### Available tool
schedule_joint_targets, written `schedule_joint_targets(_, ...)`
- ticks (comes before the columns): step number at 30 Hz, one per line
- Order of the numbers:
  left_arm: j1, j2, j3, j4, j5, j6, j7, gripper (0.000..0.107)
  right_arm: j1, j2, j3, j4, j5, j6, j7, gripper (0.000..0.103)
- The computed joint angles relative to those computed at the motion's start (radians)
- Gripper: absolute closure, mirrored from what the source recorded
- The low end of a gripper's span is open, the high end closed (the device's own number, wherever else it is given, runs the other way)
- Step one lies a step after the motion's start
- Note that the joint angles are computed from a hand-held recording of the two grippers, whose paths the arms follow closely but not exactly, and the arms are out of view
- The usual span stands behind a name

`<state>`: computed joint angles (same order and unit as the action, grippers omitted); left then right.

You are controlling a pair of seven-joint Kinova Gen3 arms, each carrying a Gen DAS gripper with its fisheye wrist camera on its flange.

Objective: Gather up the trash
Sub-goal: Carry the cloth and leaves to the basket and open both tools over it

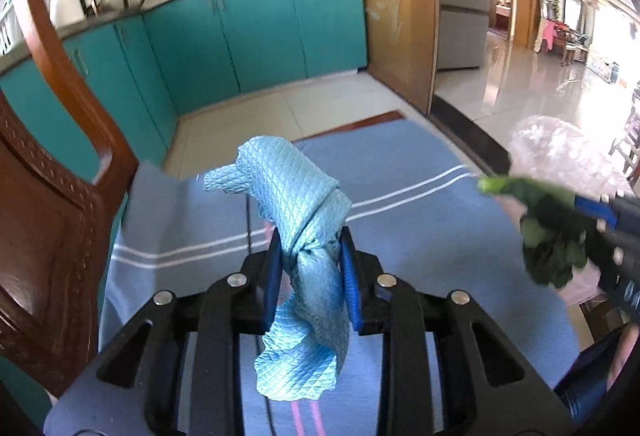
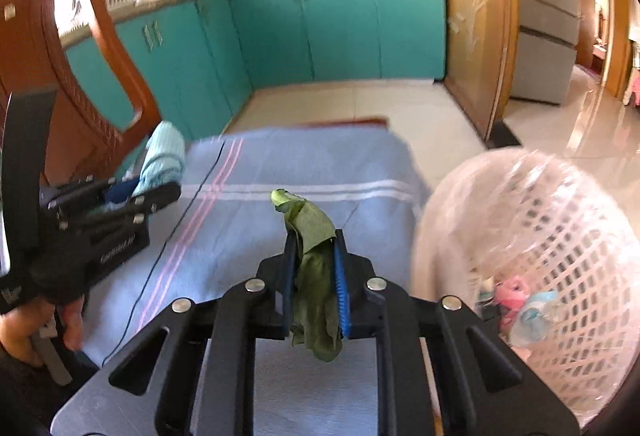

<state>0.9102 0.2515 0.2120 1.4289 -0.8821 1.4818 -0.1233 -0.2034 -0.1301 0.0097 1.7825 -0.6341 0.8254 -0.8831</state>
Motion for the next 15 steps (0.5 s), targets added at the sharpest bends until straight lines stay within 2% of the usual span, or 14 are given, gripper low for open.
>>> schedule_joint_targets(3, 0.02, 0.015, 0.006, -0.048, -0.024, -0.012, -0.015, 0.079, 0.034, -0.015, 0.064, -0.002, -0.066, -0.007, 0.045, 0.085)
schedule_joint_targets(6, 0.008, 0.01, 0.009, -0.081, 0.009, -0.116, -0.05, 0.079, 0.085, -0.007, 0.111, -0.023, -0.102, -0.015, 0.041, 0.085)
schedule_joint_targets(11, 0.002, 0.047, -0.008, -0.156, 0.059, -0.231, -0.146, 0.08, 0.177, 0.002, 0.144, -0.041, -0.07, -0.061, -0.024, 0.085)
schedule_joint_targets(15, 0.003, 0.112, -0.031, -0.25, 0.107, -0.317, -0.225, 0.08, 0.223, 0.018, 0.167, -0.047, -0.084, -0.055, -0.032, 0.085)
